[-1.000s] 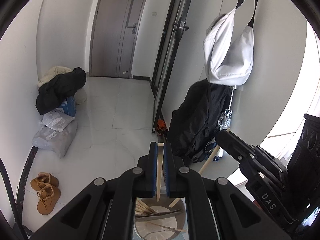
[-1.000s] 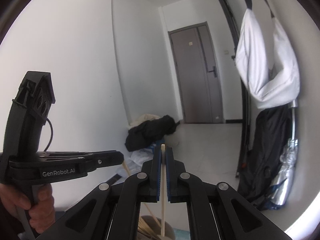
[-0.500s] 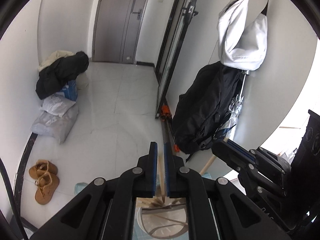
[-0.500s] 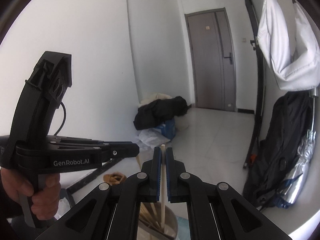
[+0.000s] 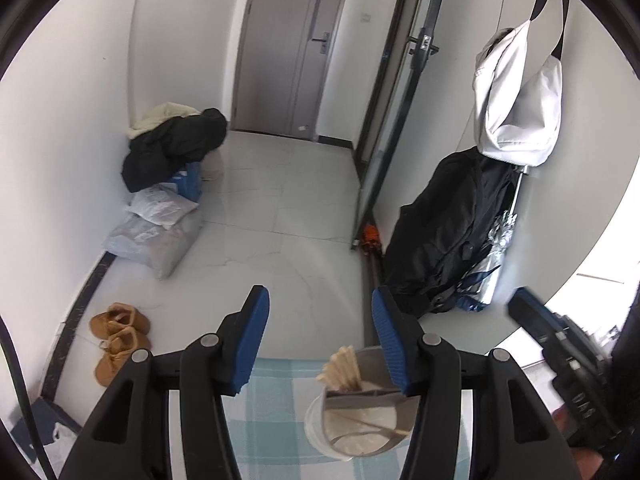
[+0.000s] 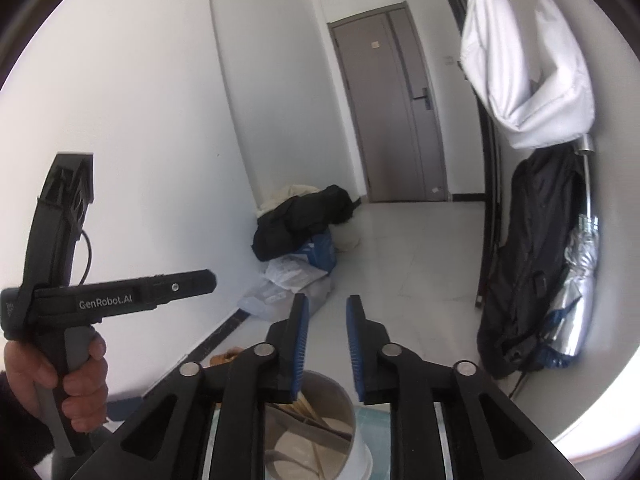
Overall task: Organize utensils
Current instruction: 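Move both open grippers back down to the last chopsticks on the table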
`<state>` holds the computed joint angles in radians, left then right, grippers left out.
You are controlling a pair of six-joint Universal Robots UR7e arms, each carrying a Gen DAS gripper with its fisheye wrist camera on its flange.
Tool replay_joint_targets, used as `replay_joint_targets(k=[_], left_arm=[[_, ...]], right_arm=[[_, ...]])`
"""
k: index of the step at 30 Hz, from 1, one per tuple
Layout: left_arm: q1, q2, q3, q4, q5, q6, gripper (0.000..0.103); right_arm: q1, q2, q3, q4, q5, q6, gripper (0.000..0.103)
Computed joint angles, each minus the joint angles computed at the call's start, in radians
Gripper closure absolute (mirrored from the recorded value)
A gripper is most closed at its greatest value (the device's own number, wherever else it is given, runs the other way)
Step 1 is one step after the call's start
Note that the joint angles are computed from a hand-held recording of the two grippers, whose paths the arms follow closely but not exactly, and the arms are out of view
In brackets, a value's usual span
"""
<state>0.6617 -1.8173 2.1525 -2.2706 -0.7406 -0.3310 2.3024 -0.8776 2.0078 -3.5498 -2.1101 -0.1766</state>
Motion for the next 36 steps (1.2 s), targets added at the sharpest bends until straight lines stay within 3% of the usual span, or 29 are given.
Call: replay_joint_targets(k=[4,8,13,16,18,27,36], left_arm=[[-0.039,-0.041,0.023,0.048,0.042,-0.038,0.054],[-0.091,-0.087,0.053,0.088,0.100,-0.077,0.039],[-0.175,-0.166,0.091,0.193,0.165,-0.147,0.030],[-0.223,-0.219,0.113,0.276,0.192,-0.213,0.026],[-0.258,-0.259,0.134,0.335,0.216,-0.262,0.019],[-0.326,-0.363,0.165,0.585,0.248,-0.436,0.018],[-0.382,-0.470,0.205,0.747,0.242,-0.557,0.017]], right_arm=[[0.029,-0.014,0.026,-0.036,-0.041,0.030,0.071],[0.064,-0.023,0.046,-0.063,-0.074,0.056,0.059],[0.108,-0.035,0.079,-0.080,-0.099,0.081,0.058],[0.131,-0.033,0.095,-0.105,-0.114,0.094,0.047],[0.144,-0.033,0.111,-0.123,-0.119,0.100,0.035],[0.201,-0.012,0.184,-0.194,-0.174,0.169,0.033],[0.233,0.027,0.241,-0.247,-0.233,0.233,0.026]])
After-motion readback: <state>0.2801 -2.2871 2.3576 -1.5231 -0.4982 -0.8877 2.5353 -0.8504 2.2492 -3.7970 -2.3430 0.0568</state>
